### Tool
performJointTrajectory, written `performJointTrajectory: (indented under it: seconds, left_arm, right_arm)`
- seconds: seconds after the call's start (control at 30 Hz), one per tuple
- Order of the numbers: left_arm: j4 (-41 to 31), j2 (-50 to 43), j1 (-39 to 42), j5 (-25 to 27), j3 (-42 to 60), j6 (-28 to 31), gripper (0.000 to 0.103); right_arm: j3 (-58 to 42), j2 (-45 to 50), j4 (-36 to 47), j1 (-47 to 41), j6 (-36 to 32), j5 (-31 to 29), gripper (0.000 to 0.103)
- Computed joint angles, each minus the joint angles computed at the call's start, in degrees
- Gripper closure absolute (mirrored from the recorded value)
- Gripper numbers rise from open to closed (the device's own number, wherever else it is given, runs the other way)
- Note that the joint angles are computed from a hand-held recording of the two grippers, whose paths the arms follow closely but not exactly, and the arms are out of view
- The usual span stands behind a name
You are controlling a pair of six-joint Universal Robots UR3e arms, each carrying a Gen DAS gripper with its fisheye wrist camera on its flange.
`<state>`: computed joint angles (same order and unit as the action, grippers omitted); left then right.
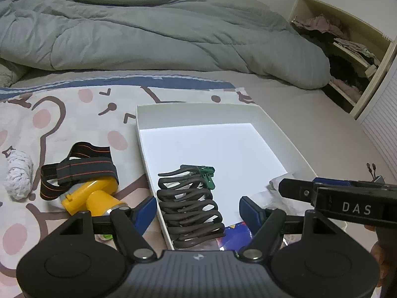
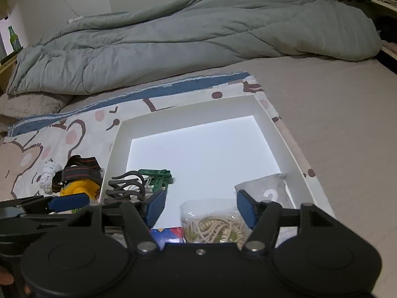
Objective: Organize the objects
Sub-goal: 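Withdraw both open tools from the tray back over the bed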
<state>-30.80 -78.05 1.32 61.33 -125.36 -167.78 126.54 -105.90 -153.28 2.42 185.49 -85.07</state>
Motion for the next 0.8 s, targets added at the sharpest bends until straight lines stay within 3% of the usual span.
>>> performJointTrajectory:
  seconds: [0.13,0.27,0.8]
  left_arm:
    - [-1.93,2.49,1.16,-0.29,-0.08,1.13,0.028]
    - [-3.3,4.93,2.34,-0.04,-0.3,1.36,0.017]
    - [-15.65,17.7,11.03,-4.54,-0.55,8.63,0.002]
  right_arm:
    - [0.72,-2.03,0.0,-0.19,-0.03,-0.16,0.033]
    - [1.82,-4.91,0.4,-0.58,0.02,-0.48,0.029]
    - [3.24,-14.36,4.39,2.08,0.91,-4.78,0.02]
